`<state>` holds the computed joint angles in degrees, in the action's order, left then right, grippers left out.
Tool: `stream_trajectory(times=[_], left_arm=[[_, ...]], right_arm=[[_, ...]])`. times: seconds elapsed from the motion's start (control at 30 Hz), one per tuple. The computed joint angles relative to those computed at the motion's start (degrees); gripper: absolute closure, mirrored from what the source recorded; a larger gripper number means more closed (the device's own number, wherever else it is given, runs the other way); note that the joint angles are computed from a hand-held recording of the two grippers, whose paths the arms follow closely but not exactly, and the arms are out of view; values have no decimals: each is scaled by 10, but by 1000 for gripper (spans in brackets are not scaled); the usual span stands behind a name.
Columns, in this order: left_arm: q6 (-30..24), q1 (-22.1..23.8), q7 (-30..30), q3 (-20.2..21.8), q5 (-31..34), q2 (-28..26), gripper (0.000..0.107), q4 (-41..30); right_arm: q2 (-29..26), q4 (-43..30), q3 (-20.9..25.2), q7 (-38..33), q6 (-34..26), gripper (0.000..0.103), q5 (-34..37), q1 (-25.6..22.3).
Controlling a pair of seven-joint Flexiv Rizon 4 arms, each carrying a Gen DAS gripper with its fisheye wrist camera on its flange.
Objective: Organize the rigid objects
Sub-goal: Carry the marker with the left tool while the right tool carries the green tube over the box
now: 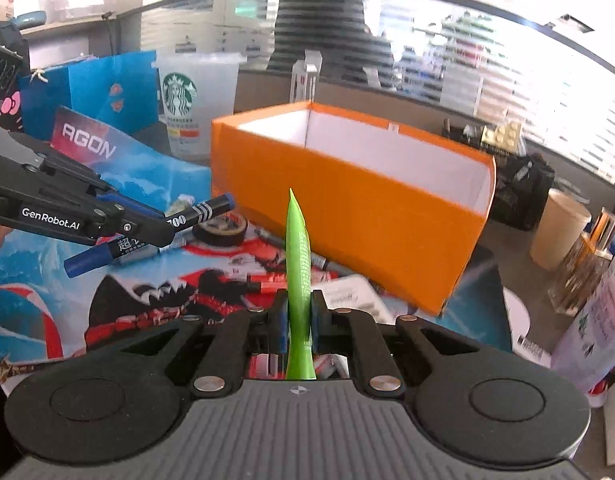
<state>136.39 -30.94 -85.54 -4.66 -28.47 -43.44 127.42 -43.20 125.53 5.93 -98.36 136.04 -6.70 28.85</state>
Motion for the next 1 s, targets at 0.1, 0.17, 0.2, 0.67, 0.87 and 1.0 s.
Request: stream_trajectory(times=[0.1,0.17,0.2,0.67,0.87,1.0], left_arm=[[2,-2,9,4,0,9,96,-2],[3,-1,13,5,0,13,96,-4],[3,-1,16,5,0,14,96,-6],[11,12,47,4,-1,31,96,-36],[0,21,63,5,-5,35,96,-56],[-10,27,76,7,-7,37,96,-74]], right_arm=[[5,-6,-1,-3,4,93,1,1],[8,-9,-1,-4,6,93,0,0],[8,-12,-2,-5,7,93,1,1],[17,-44,-1,0,20,93,-12,-12],[13,-71,2,16,20,93,-31,-24],[9,-93,3,32,18,93,-50,-34]])
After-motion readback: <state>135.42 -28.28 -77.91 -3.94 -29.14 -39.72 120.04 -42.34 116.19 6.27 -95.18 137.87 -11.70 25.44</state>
